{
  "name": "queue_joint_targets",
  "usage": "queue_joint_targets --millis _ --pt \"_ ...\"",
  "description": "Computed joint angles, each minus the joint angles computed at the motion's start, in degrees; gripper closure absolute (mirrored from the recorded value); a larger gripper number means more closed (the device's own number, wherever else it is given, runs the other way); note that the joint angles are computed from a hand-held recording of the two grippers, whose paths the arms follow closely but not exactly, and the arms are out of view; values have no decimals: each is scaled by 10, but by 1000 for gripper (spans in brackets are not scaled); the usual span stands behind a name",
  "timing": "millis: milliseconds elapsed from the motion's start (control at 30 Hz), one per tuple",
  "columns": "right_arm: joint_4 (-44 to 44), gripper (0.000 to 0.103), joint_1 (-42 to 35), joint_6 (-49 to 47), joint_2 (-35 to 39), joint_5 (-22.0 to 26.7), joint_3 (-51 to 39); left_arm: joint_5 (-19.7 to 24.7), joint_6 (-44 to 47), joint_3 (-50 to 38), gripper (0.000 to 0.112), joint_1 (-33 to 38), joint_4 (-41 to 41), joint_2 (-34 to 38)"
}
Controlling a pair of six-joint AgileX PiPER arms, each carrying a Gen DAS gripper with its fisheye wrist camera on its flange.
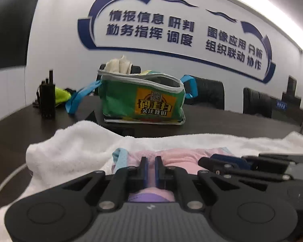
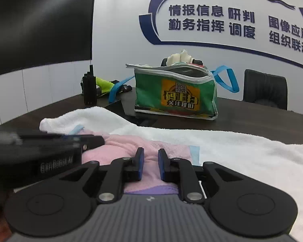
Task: Fold clothes
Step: 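Lift the folded garment with both grippers and carry it toward the clothes stack, then lower the folded garment onto the clothes stack and open both grippers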
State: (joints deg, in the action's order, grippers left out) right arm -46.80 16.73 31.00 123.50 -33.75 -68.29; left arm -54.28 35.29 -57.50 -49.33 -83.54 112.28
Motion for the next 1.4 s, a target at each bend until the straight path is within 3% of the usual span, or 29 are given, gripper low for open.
queue_joint_targets --millis 100,133,167,233,267,367,500,600,833,933,1033,1100,1133,1400 --pt "-14 87 3 23 -19 14 1 11 -15 23 103 -1 -5 -50" --pt "-24 87 -4 31 -35 5 16 2 -9 29 93 -8 -12 -69" --pt "-32 85 -13 35 -51 -6 31 -19 2 43 73 -24 -8 -85" --pt "-43 80 -36 37 -82 -33 57 -53 18 85 45 -60 12 -121" --pt "-62 76 -52 40 -95 -49 68 -66 22 114 41 -78 26 -141" --pt "-166 58 -112 44 -118 -116 81 -35 91 181 41 -114 50 -198" --pt "-295 56 -170 11 -120 -189 69 -72 227 147 41 -144 14 -155" --pt "-336 56 -175 11 -116 -195 58 -92 304 114 41 -147 15 -111" --pt "-366 56 -157 -31 -94 -198 52 -10 331 118 43 -97 91 -92" --pt "-354 57 -140 -31 -72 -183 36 20 354 113 65 -72 86 -93" --pt "-364 57 -134 -13 -51 -184 15 48 361 127 70 -49 96 -104" --pt "-368 57 -132 -9 -43 -184 8 58 386 132 82 -40 96 -109" --pt "-371 57 -131 -7 -39 -183 5 63 399 134 95 -35 96 -111" --pt "-392 75 -135 19 -34 -185 4 76 519 152 102 -31 80 -119"
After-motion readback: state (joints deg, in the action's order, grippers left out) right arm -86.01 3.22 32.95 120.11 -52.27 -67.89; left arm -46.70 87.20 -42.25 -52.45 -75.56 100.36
